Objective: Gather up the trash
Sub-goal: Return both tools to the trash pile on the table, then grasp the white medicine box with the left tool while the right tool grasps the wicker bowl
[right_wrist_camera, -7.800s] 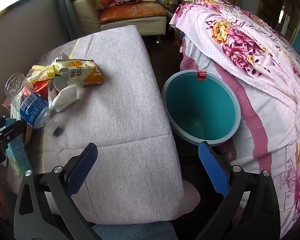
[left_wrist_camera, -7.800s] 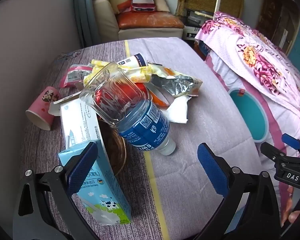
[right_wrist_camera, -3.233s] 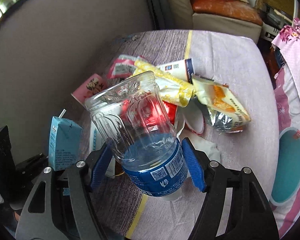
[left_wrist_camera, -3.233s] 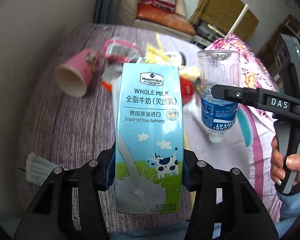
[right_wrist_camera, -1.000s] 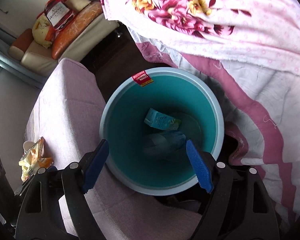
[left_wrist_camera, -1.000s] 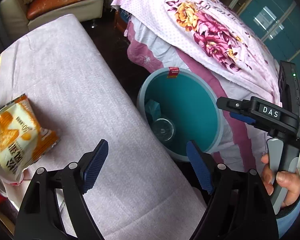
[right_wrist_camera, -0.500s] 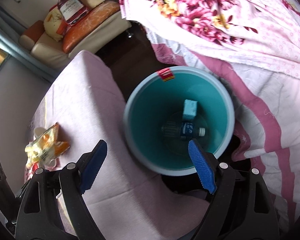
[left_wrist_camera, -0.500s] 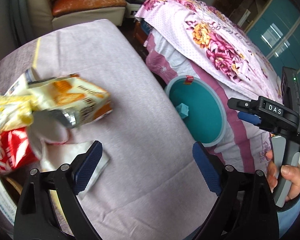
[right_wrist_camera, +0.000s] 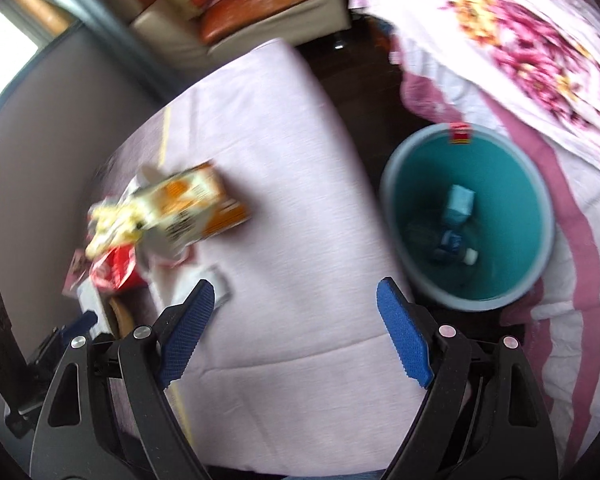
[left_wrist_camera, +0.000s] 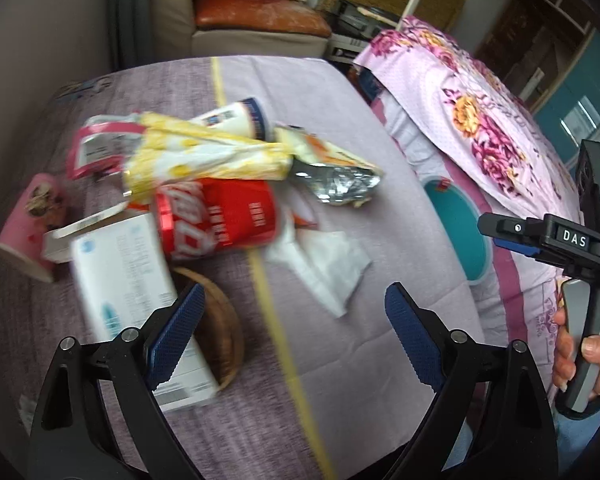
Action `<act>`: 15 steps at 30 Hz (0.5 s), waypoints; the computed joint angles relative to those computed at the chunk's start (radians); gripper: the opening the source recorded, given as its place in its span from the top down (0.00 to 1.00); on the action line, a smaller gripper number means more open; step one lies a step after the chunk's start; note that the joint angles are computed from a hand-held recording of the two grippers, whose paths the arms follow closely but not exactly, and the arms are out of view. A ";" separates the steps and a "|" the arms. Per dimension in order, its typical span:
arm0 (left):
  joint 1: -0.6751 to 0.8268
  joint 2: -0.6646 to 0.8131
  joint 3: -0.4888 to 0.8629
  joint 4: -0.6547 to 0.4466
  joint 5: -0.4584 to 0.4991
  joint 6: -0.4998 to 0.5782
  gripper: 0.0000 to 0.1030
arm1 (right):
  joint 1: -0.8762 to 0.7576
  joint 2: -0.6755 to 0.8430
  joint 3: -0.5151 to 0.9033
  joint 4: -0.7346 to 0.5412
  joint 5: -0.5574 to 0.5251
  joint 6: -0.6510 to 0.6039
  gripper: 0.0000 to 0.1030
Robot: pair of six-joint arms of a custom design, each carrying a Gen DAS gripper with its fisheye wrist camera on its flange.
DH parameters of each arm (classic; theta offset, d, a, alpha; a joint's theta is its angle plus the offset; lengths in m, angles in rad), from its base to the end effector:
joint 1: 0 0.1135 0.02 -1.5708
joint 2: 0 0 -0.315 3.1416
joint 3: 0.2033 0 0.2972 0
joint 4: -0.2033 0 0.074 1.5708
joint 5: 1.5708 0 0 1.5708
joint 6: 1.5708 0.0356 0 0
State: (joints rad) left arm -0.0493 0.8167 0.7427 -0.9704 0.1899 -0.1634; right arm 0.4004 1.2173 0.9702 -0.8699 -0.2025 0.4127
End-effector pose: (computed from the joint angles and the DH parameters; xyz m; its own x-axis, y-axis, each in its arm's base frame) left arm 0.1533 -0.0143 0.2872 -0.8754 -0.1167 -0.4692 0.0007 0.9701 -0.2428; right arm 0.2326 0.1062 0.2982 -0.9439 0.0271 -0.3291 -0.0922 0.9354 0.3414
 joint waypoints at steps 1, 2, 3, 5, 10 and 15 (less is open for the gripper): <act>0.067 -0.017 -0.002 -0.022 0.021 0.050 0.11 | 0.032 0.009 0.009 0.000 0.006 0.010 0.23; 0.119 -0.028 -0.003 -0.038 0.039 0.089 0.11 | 0.081 0.024 0.025 0.002 0.016 0.026 0.23; 0.204 -0.041 -0.007 -0.061 0.066 0.150 0.11 | 0.114 0.035 0.033 0.005 0.025 0.040 0.23; 0.316 -0.053 -0.016 -0.086 0.099 0.224 0.11 | 0.185 0.066 0.057 0.012 0.033 0.063 0.23; 0.568 -0.050 -0.051 -0.129 0.160 0.383 0.11 | 0.279 0.131 0.084 0.037 -0.007 0.108 0.23; 0.609 -0.043 -0.083 -0.116 0.171 0.391 0.11 | 0.347 0.158 0.080 0.062 0.000 0.159 0.23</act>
State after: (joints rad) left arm 0.5593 0.7737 0.6598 -1.0864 0.3605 0.2280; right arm 0.7479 1.3750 1.0501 -0.8075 -0.2023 0.5716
